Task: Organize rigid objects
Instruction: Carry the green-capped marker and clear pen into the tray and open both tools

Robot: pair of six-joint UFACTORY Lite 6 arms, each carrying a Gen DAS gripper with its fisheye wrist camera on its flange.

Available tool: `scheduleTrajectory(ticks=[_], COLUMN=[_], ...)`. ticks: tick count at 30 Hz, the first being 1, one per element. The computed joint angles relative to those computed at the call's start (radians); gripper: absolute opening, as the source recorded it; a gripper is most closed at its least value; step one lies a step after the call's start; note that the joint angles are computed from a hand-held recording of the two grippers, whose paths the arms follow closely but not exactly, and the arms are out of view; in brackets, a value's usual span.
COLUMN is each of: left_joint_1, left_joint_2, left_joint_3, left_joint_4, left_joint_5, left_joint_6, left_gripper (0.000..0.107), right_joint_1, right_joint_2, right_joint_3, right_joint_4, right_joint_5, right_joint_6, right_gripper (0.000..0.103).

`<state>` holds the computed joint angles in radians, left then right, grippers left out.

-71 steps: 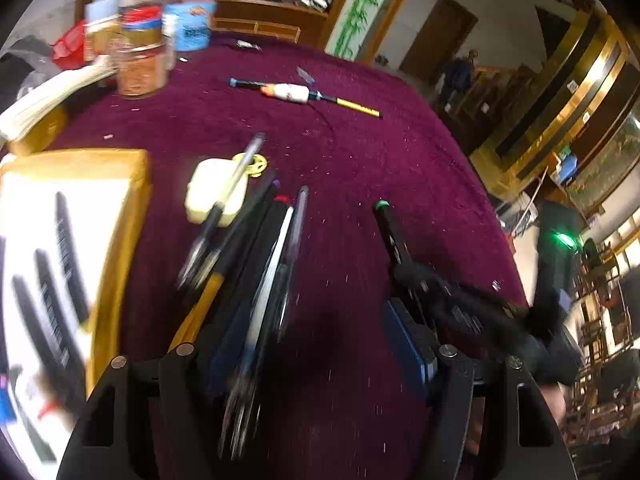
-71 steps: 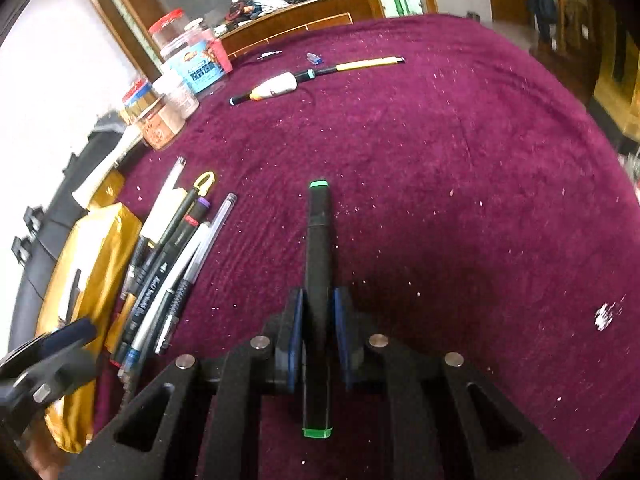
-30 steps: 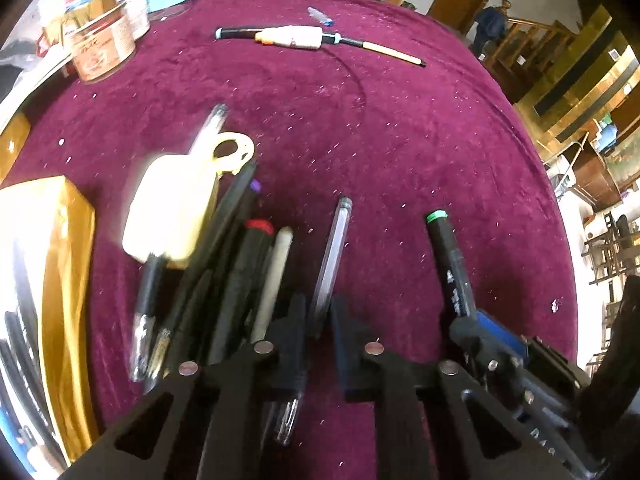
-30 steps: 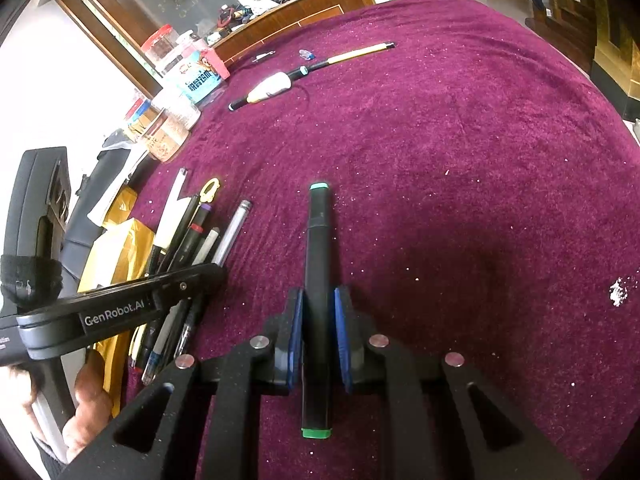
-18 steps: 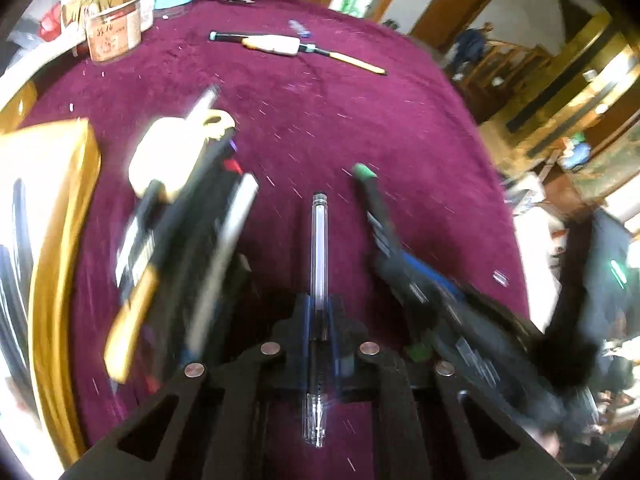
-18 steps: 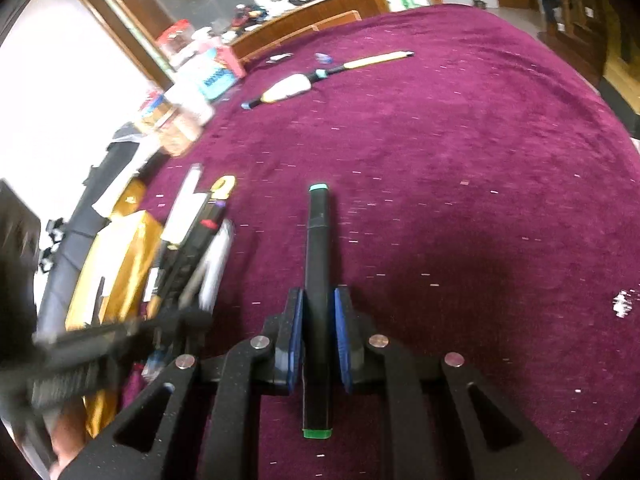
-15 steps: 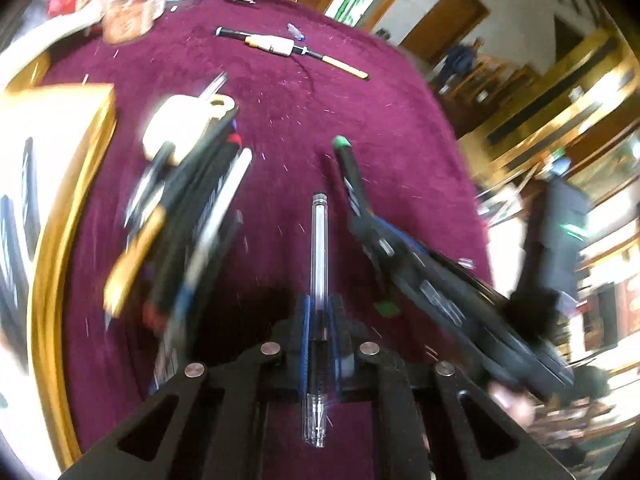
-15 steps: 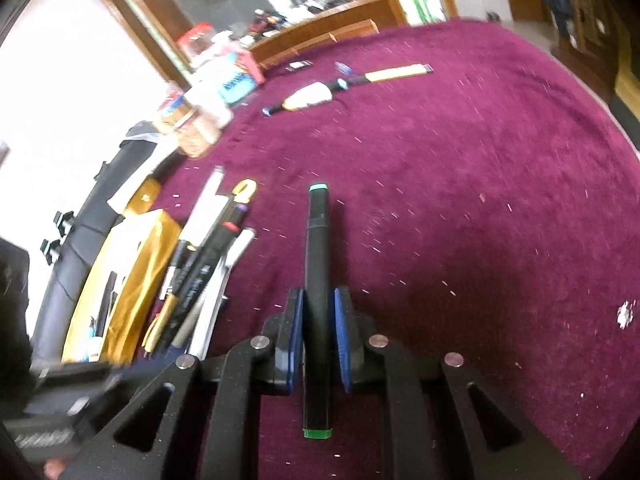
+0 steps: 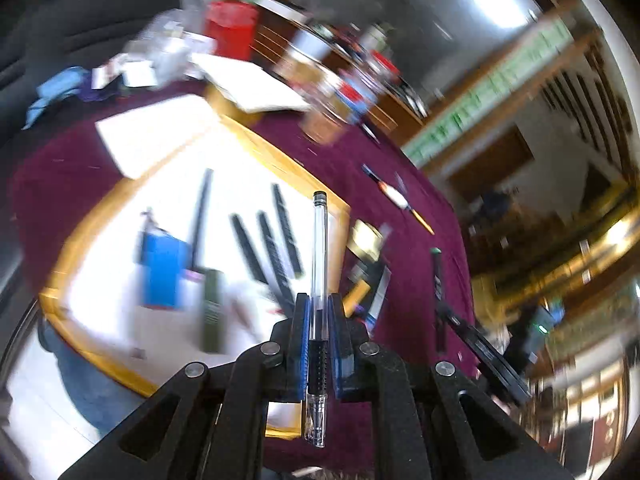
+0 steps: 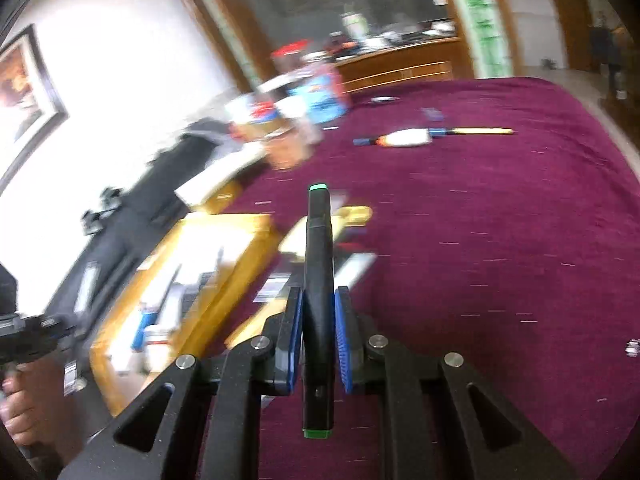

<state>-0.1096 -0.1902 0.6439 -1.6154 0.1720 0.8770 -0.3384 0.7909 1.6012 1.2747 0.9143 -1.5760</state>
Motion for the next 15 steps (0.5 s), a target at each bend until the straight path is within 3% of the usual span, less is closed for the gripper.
scheduleTrajectory(ticks=[4, 8, 13, 15], left_joint_1=[0.144, 0.211, 0.261, 0.255], left_joint_2=[0.054, 0.170, 0.414, 0.491], left_joint_3=[-0.036, 0.004, 0.207, 0.302], left_joint_4=[-0.208, -0.394, -0.320, -0.246], left_joint_5=[0.098, 0.149, 0.187, 0.139], left_joint_6=[0.251, 0.463, 0.426, 0.363], left_gripper=[0.007, 0.007, 0.007, 0.007], right_joint_1=[0.134, 0.330, 0.513, 0.545], right_joint_2=[-0.078, -0.025, 0.195, 0.265], right_joint_3=[-0.050, 0.025, 0.343, 0.424], right_joint_4=[-0.029, -0.080, -0.231, -0.280], right_joint_5=[0.067, -0.019, -0.151, -0.207], right_joint_6=[0.052, 0.161, 0.417, 0.471], right_gripper=[0.015, 0.015, 0.015, 0.015])
